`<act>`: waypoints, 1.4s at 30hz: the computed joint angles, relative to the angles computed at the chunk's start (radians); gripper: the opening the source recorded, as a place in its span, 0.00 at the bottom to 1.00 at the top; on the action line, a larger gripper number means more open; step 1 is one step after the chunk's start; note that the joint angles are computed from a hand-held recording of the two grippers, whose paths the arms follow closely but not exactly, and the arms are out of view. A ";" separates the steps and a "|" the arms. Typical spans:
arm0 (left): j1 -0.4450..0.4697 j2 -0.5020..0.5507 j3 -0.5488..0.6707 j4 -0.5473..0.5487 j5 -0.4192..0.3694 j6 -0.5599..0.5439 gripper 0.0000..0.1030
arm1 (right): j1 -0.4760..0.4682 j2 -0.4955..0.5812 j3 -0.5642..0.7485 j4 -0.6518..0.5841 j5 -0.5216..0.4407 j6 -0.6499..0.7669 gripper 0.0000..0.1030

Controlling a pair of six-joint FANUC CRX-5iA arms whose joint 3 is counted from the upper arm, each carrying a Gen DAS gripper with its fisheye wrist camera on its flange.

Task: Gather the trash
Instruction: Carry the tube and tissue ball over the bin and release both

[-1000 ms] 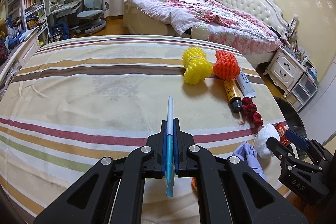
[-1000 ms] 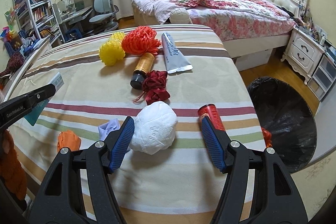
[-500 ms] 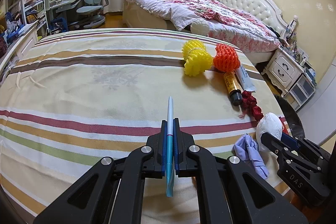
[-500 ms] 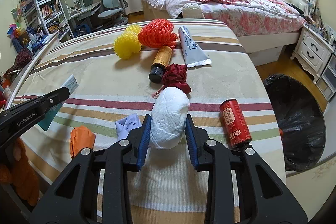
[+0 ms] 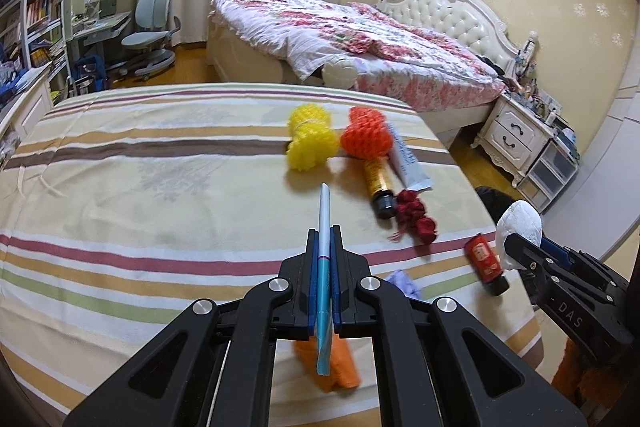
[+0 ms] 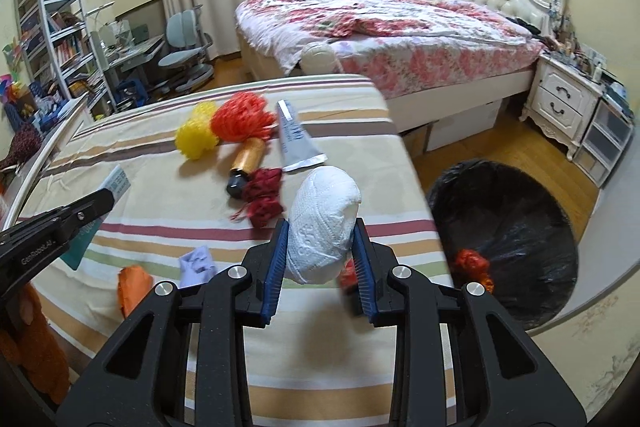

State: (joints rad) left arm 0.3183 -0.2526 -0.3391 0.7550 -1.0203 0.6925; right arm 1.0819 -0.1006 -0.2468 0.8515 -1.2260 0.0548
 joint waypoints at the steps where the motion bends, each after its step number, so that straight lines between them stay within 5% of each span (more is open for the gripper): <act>1: -0.011 -0.002 0.001 0.004 0.001 -0.003 0.06 | -0.001 -0.008 -0.007 0.006 -0.014 -0.007 0.30; 19: -0.330 0.047 0.053 -0.027 0.088 0.054 0.06 | -0.089 -0.183 -0.178 0.013 -0.137 -0.075 0.30; 42: -0.637 0.253 0.235 -0.240 0.198 0.222 0.06 | -0.293 -0.262 -0.278 -0.049 -0.019 -0.038 0.31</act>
State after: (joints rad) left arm -0.3190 0.0002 -0.1044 0.5151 -0.8225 0.9145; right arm 0.7888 -0.3628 -0.5247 0.8021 -1.2447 0.0165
